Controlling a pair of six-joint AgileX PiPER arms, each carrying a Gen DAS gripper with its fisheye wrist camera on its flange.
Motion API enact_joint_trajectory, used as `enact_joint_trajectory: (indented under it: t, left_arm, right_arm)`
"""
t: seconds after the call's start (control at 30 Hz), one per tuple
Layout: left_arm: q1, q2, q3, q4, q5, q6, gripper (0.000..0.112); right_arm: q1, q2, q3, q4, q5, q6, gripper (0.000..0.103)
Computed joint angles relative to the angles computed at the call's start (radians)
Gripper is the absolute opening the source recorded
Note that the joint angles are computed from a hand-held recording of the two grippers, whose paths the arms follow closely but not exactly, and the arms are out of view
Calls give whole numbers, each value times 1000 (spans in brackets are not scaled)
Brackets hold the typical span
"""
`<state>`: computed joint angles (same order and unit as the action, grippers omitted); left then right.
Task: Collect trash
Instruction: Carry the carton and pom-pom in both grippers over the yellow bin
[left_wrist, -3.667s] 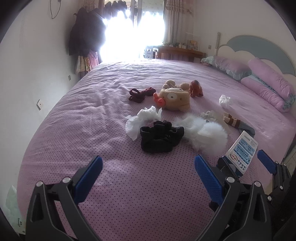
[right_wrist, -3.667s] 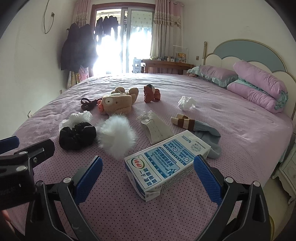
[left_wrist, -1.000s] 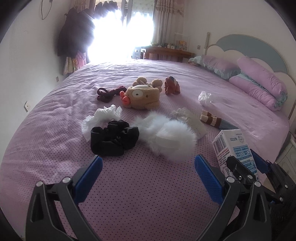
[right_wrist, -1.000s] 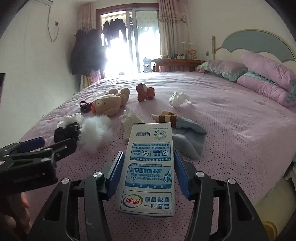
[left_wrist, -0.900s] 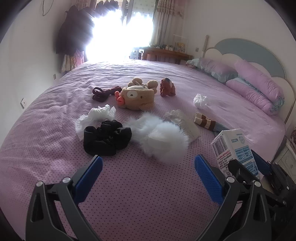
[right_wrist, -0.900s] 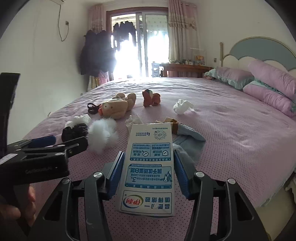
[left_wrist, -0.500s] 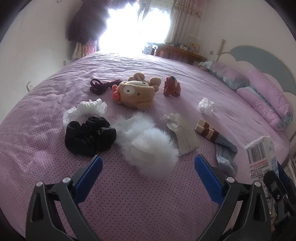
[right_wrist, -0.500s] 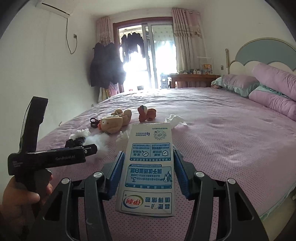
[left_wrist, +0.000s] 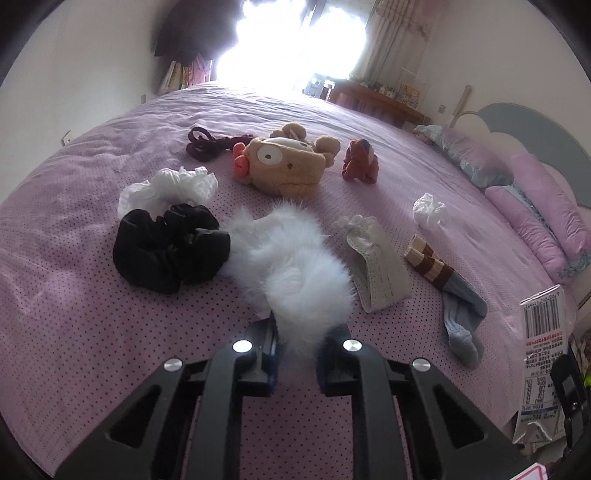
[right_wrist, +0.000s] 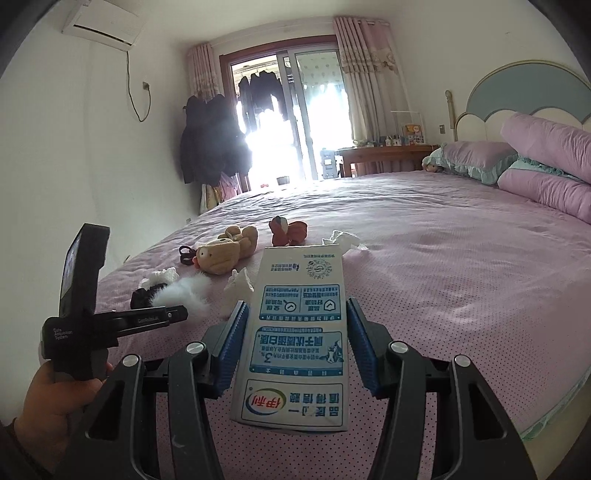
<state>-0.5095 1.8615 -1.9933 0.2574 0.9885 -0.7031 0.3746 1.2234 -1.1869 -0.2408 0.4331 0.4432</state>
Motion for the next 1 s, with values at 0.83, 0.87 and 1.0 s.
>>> enact_joint_trajectory:
  t: [0.83, 0.87, 1.0]
  left_arm:
    - [-167, -202, 115, -78, -68, 214, 14]
    - [-184, -198, 108, -87, -69, 224, 14]
    - [-247, -160, 67, -137, -70, 275, 14]
  right_arm:
    - [153, -159, -11, -325, 163, 226, 52]
    - [164, -185, 1, -358, 186, 252, 52]
    - [228, -284, 49, -499, 305, 368, 52]
